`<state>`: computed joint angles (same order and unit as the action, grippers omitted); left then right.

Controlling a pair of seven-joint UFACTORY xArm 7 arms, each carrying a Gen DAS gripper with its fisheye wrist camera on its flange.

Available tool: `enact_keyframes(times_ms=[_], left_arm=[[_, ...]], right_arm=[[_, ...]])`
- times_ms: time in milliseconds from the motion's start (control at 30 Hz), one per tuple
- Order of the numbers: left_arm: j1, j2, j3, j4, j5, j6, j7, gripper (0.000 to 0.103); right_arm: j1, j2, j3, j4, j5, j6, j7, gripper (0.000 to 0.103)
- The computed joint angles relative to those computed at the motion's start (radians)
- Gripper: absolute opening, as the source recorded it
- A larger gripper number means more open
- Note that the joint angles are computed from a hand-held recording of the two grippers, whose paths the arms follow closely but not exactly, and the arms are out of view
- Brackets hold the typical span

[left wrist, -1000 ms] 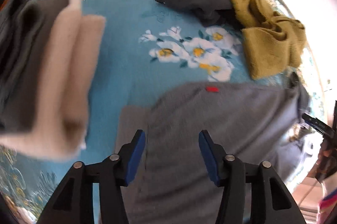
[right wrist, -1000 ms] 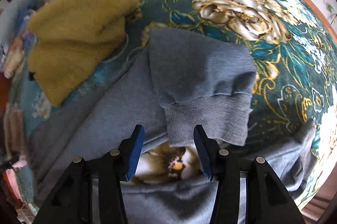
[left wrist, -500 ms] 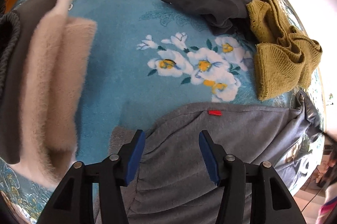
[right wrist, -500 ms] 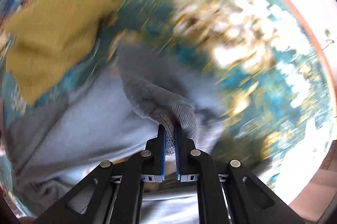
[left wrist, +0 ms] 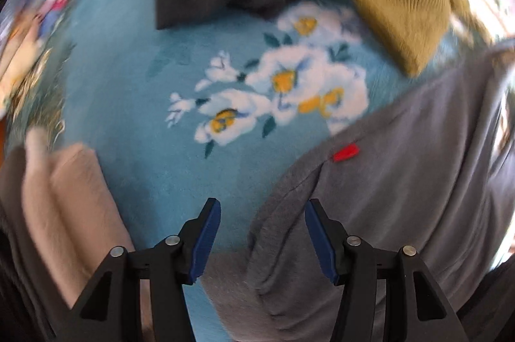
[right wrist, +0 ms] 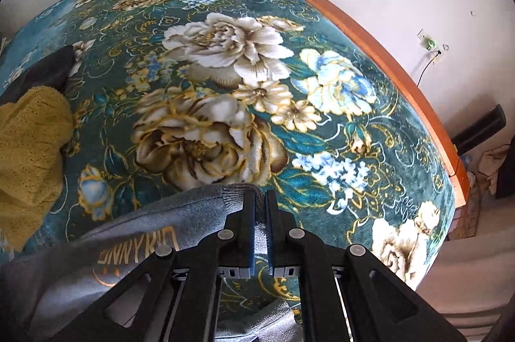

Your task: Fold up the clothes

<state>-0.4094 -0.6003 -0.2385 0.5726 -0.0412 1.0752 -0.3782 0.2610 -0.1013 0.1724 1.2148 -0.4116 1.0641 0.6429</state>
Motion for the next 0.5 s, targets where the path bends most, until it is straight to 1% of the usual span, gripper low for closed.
enact_keyframes(times_ms=[67, 100, 200, 300, 333, 367, 400, 467, 500], left_arm=[[-0.003, 0.036, 0.016, 0.009, 0.002, -0.003, 0.046, 0.063], [-0.004, 0.051, 0.024, 0.011, -0.002, -0.008, 0.068, 0.064], [-0.007, 0.089, 0.039, 0.018, -0.025, -0.017, 0.118, 0.064], [-0.012, 0.111, 0.033, 0.023, -0.037, -0.020, 0.147, 0.064], [-0.011, 0.115, 0.027, 0.024, -0.036, -0.018, 0.143, 0.061], [-0.013, 0.115, 0.027, 0.024, -0.046, -0.020, 0.139, 0.046], [-0.014, 0.115, 0.026, 0.023, -0.057, -0.022, 0.133, 0.037], [-0.018, 0.114, 0.020, 0.024, -0.073, -0.021, 0.111, 0.009], [-0.015, 0.110, -0.003, 0.028, -0.045, -0.017, 0.088, 0.005]], right_arm=[[0.003, -0.016, 0.002, -0.023, 0.007, 0.001, 0.001, 0.005], [0.004, -0.022, 0.004, -0.033, 0.008, 0.003, 0.000, 0.005], [0.001, -0.020, 0.003, -0.041, 0.012, 0.001, -0.003, 0.005], [-0.002, -0.021, 0.002, -0.040, 0.016, 0.005, -0.009, 0.005], [-0.002, -0.021, 0.002, -0.038, 0.016, 0.006, -0.011, 0.005], [-0.002, -0.019, 0.003, -0.034, 0.014, 0.009, -0.013, 0.005], [-0.002, -0.017, 0.004, -0.029, 0.012, 0.011, -0.015, 0.005], [-0.001, -0.011, 0.005, -0.020, 0.008, 0.014, -0.017, 0.005], [0.000, -0.008, 0.006, -0.017, 0.006, 0.015, -0.017, 0.005]])
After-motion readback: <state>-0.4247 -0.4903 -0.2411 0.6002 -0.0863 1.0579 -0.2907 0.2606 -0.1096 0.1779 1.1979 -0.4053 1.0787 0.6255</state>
